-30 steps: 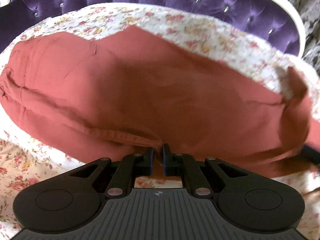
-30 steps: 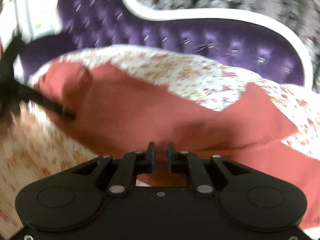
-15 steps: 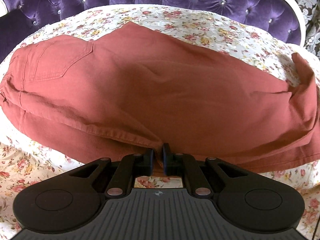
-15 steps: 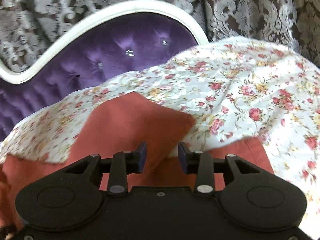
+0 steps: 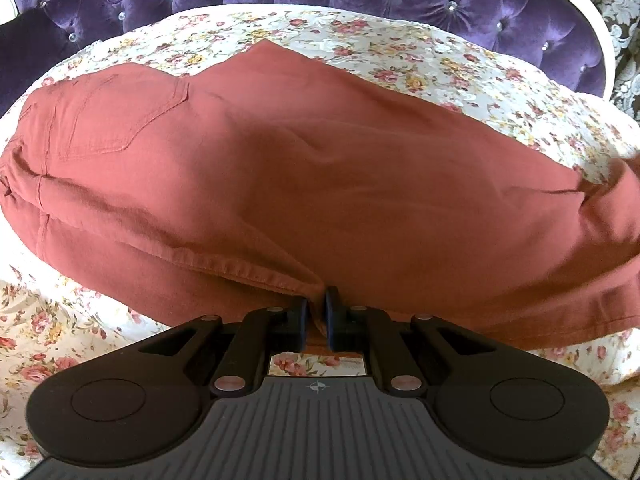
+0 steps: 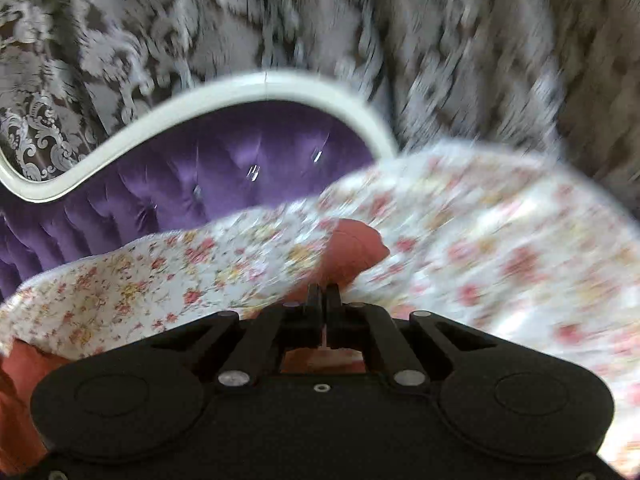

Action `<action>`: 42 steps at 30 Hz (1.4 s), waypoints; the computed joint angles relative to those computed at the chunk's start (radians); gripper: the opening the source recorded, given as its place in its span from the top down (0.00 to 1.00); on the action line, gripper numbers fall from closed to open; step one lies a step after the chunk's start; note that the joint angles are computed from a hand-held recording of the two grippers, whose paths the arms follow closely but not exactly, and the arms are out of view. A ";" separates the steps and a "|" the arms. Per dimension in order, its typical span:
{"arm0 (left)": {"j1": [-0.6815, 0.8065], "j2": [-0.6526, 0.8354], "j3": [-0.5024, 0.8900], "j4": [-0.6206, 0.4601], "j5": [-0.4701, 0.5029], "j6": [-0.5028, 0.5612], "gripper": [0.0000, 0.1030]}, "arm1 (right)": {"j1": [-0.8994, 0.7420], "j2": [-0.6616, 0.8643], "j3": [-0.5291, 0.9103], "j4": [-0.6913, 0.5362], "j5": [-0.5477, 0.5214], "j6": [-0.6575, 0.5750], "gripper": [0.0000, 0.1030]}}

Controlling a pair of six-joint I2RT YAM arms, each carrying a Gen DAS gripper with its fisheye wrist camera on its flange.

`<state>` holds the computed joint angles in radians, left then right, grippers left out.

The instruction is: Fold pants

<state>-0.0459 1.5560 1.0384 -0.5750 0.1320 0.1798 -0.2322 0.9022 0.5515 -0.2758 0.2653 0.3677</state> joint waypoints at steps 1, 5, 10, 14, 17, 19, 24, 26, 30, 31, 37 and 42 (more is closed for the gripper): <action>-0.001 -0.002 -0.003 0.003 -0.001 0.000 0.91 | 0.018 -0.085 -0.011 -0.082 0.033 -0.003 0.93; -0.016 -0.021 -0.030 0.031 -0.024 0.010 0.91 | 0.000 -0.243 -0.069 -0.327 0.031 0.008 0.93; -0.021 -0.029 -0.038 0.038 -0.031 0.010 0.91 | -0.139 -0.262 -0.177 -0.374 -0.110 -0.004 0.93; -0.013 -0.023 -0.030 0.029 -0.021 -0.003 0.91 | -0.190 -0.284 -0.169 -0.404 -0.160 -0.048 0.93; -0.017 -0.025 -0.032 0.031 -0.026 -0.007 0.91 | -0.257 -0.309 -0.137 -0.455 -0.232 -0.115 0.82; -0.023 -0.027 -0.035 0.035 -0.035 -0.005 0.91 | -0.326 -0.341 -0.113 -0.479 -0.290 -0.169 0.70; -0.033 -0.022 -0.031 0.034 -0.051 0.001 0.91 | -0.466 -0.254 -0.085 -0.340 -0.376 -0.307 0.47; -0.031 -0.021 -0.030 0.034 -0.049 0.003 0.91 | -0.504 -0.151 -0.080 -0.234 -0.392 -0.354 0.47; -0.033 -0.013 -0.021 0.027 -0.050 -0.012 0.91 | -0.571 0.093 -0.042 -0.082 -0.510 -0.454 0.46; -0.033 -0.014 -0.022 0.028 -0.053 -0.011 0.91 | -0.569 0.145 -0.040 -0.041 -0.512 -0.469 0.46; -0.042 -0.016 -0.027 0.036 -0.066 -0.004 0.91 | -0.589 0.254 -0.077 0.087 -0.566 -0.541 0.46; -0.029 -0.018 -0.029 0.046 -0.044 -0.015 0.92 | -0.541 0.143 -0.085 0.033 -0.552 -0.556 0.88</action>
<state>-0.0754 1.5378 1.0099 -0.5289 0.0883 0.1651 -0.7736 1.0456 0.4668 -0.2431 -0.2871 -0.1883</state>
